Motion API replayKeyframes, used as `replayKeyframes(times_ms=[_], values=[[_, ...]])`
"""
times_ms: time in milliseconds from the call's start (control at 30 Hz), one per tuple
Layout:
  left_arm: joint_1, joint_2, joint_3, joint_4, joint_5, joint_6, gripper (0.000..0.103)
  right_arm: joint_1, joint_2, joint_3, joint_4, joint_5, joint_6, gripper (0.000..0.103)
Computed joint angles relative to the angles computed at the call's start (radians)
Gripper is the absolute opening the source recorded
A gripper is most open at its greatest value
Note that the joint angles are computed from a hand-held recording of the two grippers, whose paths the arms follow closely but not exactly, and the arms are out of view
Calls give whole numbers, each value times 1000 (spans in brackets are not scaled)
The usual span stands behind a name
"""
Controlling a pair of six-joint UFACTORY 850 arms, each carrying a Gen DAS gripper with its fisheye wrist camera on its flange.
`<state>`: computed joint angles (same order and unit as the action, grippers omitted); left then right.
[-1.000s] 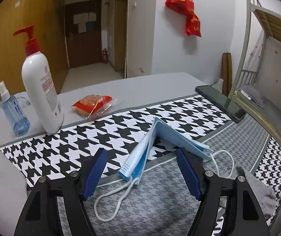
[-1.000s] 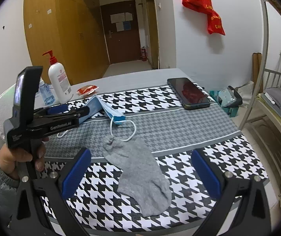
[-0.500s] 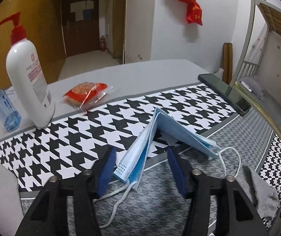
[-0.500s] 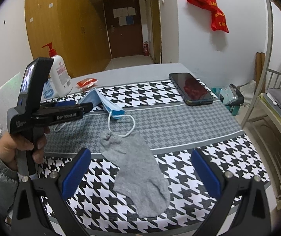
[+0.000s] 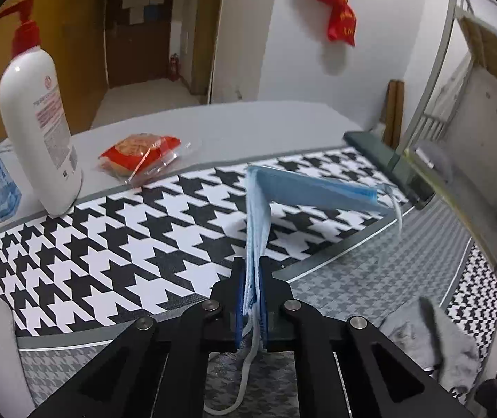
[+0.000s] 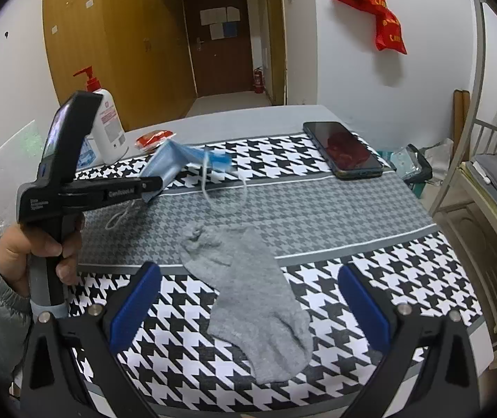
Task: Organize soft objects
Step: 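Close the left tool on the blue mask's edge and lift it, then close the right tool on the grey sock and lift it while the left tool holds the mask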
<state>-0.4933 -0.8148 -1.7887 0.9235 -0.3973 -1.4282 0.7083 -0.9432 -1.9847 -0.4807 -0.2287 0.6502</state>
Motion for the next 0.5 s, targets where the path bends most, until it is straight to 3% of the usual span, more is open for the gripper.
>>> replayKeyframes(times_ms=[167, 367, 500], values=[[-26, 46, 70, 281, -37, -256, 8, 6, -7, -4, -55, -26, 65, 103], [-37, 120, 184, 529, -57, -535, 8, 3, -43, -53, 52, -56, -14, 102], [-37, 135, 206, 577, -72, -604, 8, 9, -79, -112, 68, -94, -56, 91]])
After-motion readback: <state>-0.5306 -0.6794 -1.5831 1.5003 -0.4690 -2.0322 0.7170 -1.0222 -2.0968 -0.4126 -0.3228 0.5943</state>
